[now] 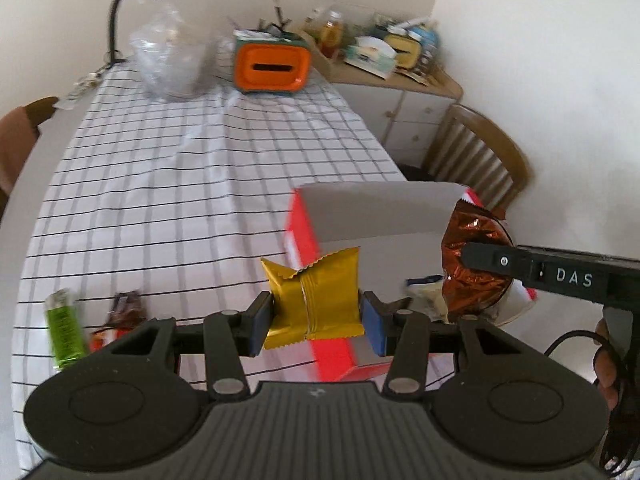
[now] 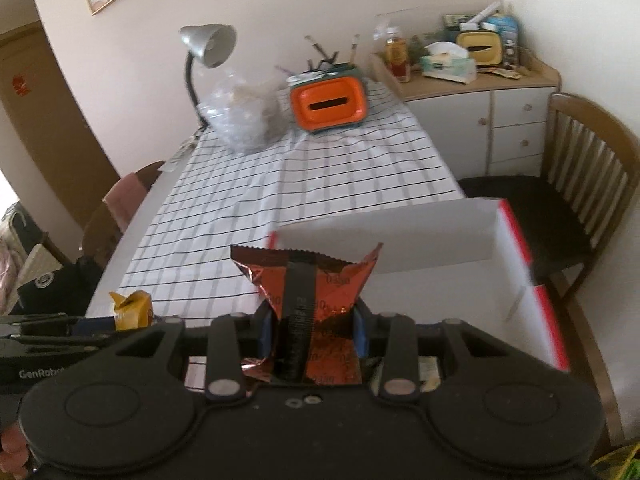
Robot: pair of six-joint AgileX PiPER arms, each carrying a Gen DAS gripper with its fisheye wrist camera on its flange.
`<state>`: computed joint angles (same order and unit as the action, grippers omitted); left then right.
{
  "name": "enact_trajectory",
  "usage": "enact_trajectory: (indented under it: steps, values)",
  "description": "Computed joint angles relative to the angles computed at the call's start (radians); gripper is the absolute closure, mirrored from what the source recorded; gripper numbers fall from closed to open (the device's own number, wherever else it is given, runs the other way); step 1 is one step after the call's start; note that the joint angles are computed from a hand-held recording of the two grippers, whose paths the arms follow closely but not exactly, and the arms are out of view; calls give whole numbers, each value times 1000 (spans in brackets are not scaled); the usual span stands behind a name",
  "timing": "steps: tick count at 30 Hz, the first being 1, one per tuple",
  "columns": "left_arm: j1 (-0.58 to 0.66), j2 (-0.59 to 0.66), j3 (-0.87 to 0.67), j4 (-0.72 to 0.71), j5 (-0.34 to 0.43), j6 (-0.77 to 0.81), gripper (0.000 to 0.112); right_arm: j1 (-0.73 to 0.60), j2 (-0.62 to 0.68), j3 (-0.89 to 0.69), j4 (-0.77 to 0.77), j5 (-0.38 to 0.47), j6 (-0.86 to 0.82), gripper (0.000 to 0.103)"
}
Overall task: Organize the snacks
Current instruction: 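Carry the gold candy and orange-brown snack over the box and lower them, then open both tools to drop the snacks into the box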
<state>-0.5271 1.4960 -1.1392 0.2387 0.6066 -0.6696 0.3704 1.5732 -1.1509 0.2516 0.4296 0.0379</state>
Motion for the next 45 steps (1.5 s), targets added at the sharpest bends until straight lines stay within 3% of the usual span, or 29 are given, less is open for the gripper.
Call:
enact_trajectory:
  steps: [7,13,28,41,45]
  values:
    - [-99,182,-192,76,55,-98,65,-167,33,7,197,29,-284,67]
    - [-106,335,-350,22,98,-36,65,-235,129,-50,245,48,-386,67]
    - [-67,679,-738,-89,289,114,65,-216,420,-335,107,165,-298,66]
    - [-53,845,-970,-147,472,204,65,-205,478,-411,66,217,-286,63]
    - [-52,835,-955,-145,459,214,64,-208,477,-411,65,220,-286,60]
